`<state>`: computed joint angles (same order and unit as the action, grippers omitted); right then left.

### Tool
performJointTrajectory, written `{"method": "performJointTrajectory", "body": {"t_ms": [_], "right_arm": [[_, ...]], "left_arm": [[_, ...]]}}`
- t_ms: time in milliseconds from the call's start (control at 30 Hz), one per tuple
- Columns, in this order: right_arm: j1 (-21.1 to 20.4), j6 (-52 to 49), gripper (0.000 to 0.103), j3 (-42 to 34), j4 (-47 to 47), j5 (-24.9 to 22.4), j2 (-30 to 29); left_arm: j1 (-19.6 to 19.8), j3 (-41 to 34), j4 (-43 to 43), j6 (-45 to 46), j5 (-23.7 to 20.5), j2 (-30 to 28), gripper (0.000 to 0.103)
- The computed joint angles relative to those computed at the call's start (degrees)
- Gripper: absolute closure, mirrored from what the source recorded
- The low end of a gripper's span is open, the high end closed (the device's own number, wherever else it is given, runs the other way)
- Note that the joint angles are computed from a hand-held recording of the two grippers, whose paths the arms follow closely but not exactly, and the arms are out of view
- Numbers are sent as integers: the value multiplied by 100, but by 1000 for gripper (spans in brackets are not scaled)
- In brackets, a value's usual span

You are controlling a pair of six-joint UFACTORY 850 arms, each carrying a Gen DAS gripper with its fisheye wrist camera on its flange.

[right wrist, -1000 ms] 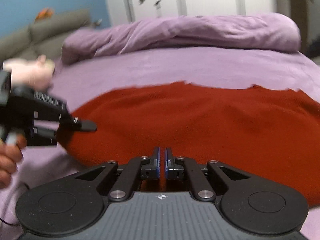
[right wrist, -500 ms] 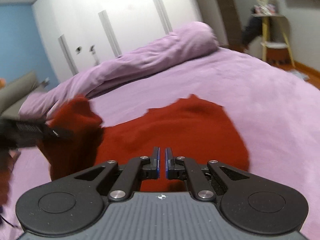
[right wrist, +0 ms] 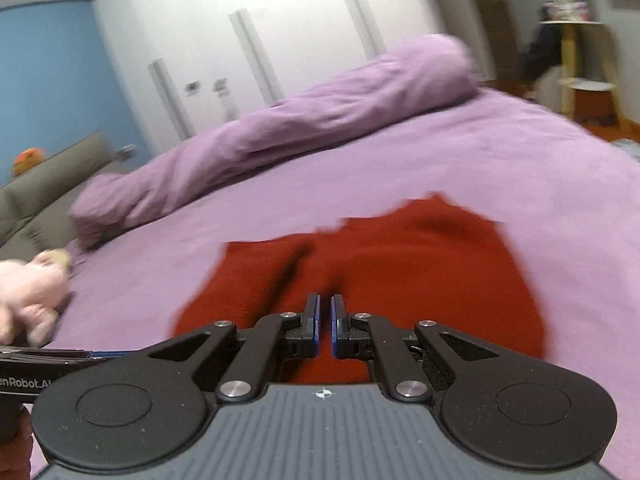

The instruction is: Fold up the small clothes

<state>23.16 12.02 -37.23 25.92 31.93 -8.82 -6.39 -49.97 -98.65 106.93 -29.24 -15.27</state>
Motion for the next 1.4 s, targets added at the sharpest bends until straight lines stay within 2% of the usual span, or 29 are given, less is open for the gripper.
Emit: {"method": "performJointTrajectory", "body": {"t_ms": [67,133,167,200,233,267,300,333,400,467,500,567,667,767,867,933,967,1000,1033,1067,1200,1300,1400], "right_arm": [[-25,329,98,-320,-532,-262,-307],[1,247,98,-564,-486,-546,-588],[-28,20,99,-717,-358,-895,-760],[-82,14,100,-857,-418,-1241,-963],[-140,248,103,-843,-664,-1347,-977],[-194,682,103,-754,-1131,-1242,-917],[-293,1217,103,-724,-1731,-1353,-829],[-398,1817,103,-685,-2322,-1366,-745],[-654,3016,92,-500,-3119,-903,-581],[-1000,4215,47,-445,-3611,-567,-563],[-1158,4814,42,-459,-3854,-423,-619],[-1483,6014,41,-641,-4732,30,-1006],[-1823,7673,41,-1085,-6214,399,-1498],[-1854,7969,41,-1451,-6624,817,-1863],[-1734,8218,41,-1631,-6715,932,-2060],[-1636,8082,45,-1754,-6687,829,-2114],[-1568,7990,57,-1870,-6669,645,-2148],[-1493,7829,65,-1924,-6604,397,-2126],[-1401,7439,84,-1902,-6320,165,-2065],[-1304,6852,88,-1878,-5905,-58,-2003],[-974,4454,93,-1911,-4643,-1180,-1544],[-852,2655,94,-1701,-3414,-1302,-1131],[-808,859,94,-1289,-1937,-1210,-685]], "left_arm": [[47,-48,-394,85,477,-65,52],[26,-134,-726,82,910,-191,52],[33,-179,-750,-3,994,-266,52],[49,-235,-561,-292,1044,-338,52],[77,-269,-374,-575,1018,-395,52],[114,-296,-178,-834,931,-442,52],[178,-299,-18,-986,762,-466,51],[248,-359,116,-1114,549,-545,46],[271,-427,302,-1394,351,-643,44],[178,-579,570,-1677,331,-826,44],[142,-652,658,-1755,302,-919,44],[91,-681,776,-1831,285,-980,44],[52,-625,756,-1706,370,-961,43],[30,-658,844,-1752,425,-982,42],[25,-675,927,-1746,453,-998,42],[-9,-674,912,-1682,499,-988,42],[-18,-658,888,-1624,525,-973,42],[-36,-626,869,-1602,567,-940,42],[-43,-585,903,-1609,588,-892,42],[-51,-532,947,-1653,579,-836,44],[-145,-229,806,-1160,532,-568,44],[-354,-127,444,-552,913,-497,44],[-469,-179,252,-573,1112,-529,46]]}}
